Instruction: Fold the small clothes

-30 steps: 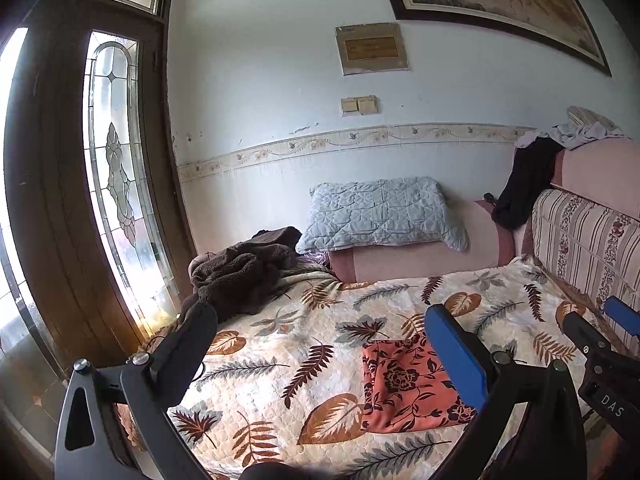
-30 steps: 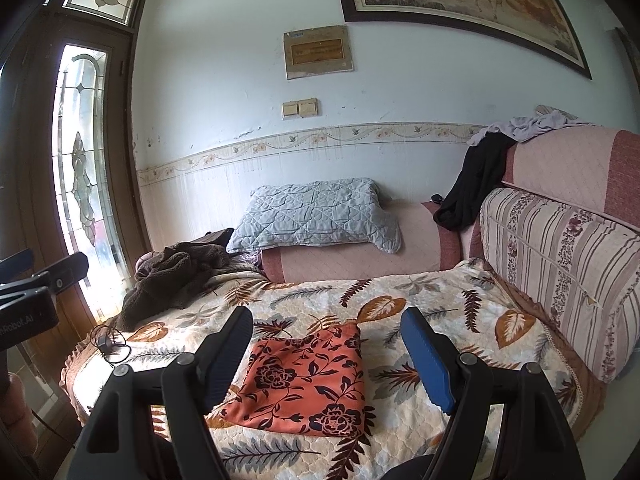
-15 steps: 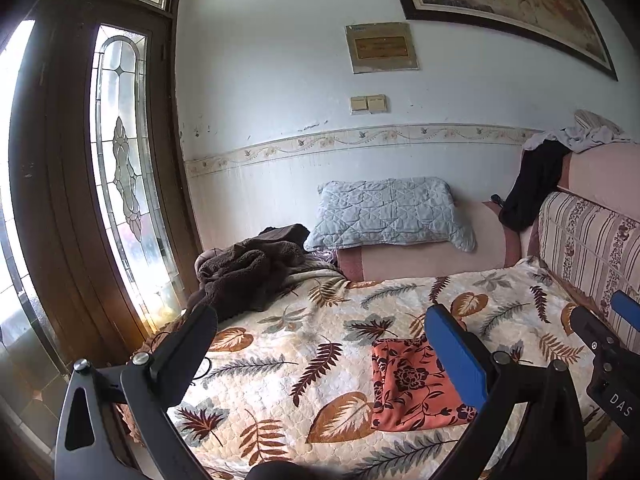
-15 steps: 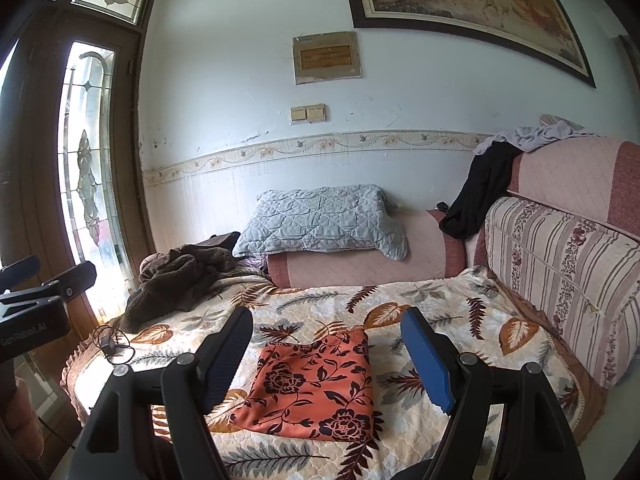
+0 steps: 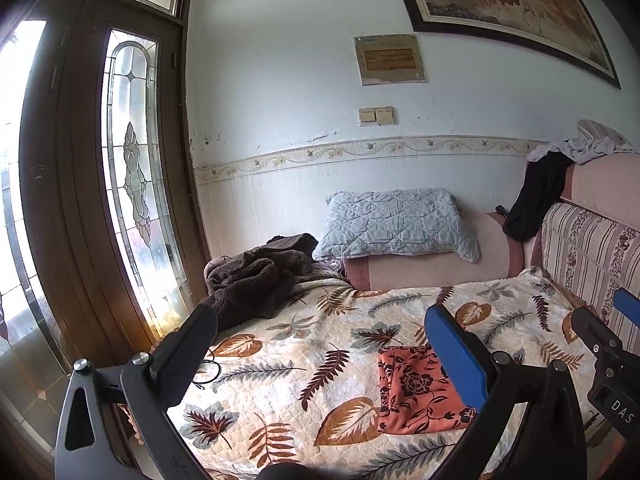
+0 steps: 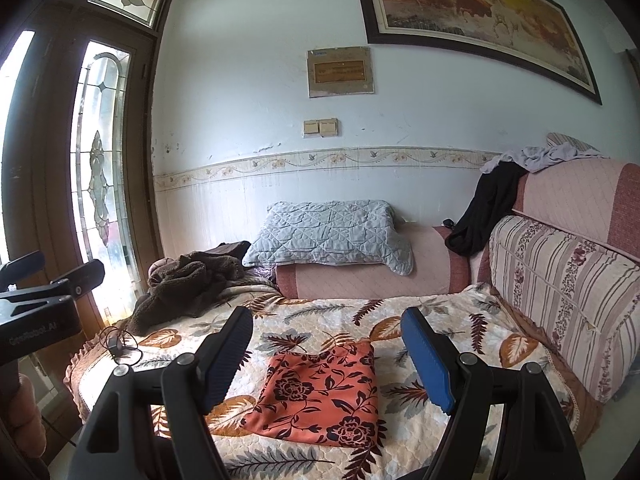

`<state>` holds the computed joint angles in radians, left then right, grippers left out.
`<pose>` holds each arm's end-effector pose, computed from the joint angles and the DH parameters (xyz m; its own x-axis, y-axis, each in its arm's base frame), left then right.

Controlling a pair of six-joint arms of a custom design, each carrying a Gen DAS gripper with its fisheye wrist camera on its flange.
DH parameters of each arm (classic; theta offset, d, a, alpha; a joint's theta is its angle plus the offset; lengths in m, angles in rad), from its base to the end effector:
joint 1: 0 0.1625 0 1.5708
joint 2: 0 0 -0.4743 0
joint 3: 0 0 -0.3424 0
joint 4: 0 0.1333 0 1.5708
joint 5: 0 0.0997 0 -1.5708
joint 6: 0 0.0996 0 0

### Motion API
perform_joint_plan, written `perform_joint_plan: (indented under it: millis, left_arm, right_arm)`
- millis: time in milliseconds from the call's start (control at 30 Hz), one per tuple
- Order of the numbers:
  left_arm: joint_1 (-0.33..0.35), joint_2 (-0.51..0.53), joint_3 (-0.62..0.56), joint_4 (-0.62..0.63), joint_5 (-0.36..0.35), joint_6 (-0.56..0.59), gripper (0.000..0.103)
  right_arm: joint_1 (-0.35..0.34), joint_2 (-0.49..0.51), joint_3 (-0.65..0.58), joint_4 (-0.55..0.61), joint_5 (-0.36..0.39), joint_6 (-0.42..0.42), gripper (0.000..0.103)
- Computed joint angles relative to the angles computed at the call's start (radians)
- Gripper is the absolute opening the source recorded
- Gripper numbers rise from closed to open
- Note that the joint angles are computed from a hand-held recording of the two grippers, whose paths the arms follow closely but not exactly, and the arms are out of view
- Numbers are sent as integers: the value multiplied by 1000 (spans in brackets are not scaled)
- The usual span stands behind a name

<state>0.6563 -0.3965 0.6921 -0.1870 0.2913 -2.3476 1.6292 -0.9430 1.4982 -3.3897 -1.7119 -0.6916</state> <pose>-0.4805 -0.6588 0.1437 -0.5905 -0.2006 -0.7817 0.7232 0.2985 -0.6228 0.1596 -0.6855 0.4311 -0.7560 -0.1339 0.6407 -0.6489 0.2809 -0.7071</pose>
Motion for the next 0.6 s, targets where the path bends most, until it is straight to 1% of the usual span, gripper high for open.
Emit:
perform_joint_plan:
  millis: [100,267,500,600]
  left_arm:
    - [0,-6,17,-34,-5,20,103]
    - [7,3,-5,-15,-6,8,103]
    - [27,59,-132,144,-2,-75,103]
    - [33,72,-163,176,0,-89,103]
  right_arm:
    - [4,3,3,-7,-2,-2,79]
    - [4,12,-5,-9,-4,0,79]
    - [5,33,-38,26,-24,11,79]
    - [6,42,-53,39,-28,14,79]
